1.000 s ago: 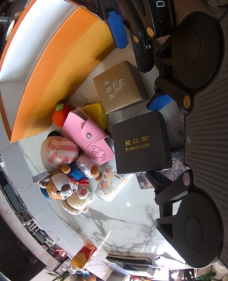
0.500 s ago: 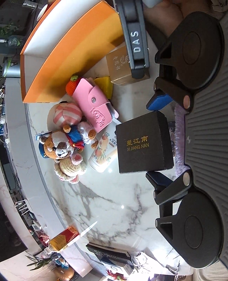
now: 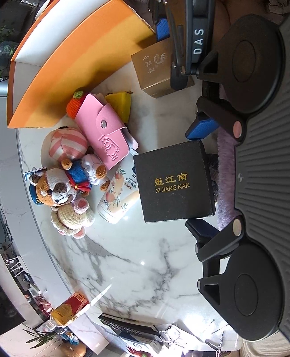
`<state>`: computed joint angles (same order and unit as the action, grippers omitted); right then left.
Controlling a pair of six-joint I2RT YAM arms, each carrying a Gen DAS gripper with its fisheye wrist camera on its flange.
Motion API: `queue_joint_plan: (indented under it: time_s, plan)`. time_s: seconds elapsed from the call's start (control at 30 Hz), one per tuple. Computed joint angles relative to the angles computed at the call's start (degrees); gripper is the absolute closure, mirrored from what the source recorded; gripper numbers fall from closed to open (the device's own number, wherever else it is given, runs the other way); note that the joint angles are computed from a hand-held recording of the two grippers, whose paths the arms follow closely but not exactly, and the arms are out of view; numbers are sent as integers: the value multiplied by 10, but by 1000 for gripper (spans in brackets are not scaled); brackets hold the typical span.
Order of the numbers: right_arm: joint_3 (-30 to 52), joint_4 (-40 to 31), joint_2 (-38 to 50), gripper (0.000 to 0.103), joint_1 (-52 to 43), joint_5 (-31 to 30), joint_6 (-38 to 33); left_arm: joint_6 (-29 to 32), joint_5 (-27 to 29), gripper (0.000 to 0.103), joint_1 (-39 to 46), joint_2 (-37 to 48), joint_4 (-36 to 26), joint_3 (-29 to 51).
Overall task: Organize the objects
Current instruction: 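Close left tool on the black box while right tool closes on the gold box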
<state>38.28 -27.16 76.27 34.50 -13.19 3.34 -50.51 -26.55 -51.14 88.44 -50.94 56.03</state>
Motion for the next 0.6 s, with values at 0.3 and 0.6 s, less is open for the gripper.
queue_joint_plan:
  time_s: [0.3, 0.6]
  plan:
    - [-14, 22, -15, 34, -6, -11, -36, -11, 25, 12, 19, -29, 37, -31]
    - [-22, 11, -24, 38, -3, -31, -63, -30, 12, 14, 13, -60, 58, -55]
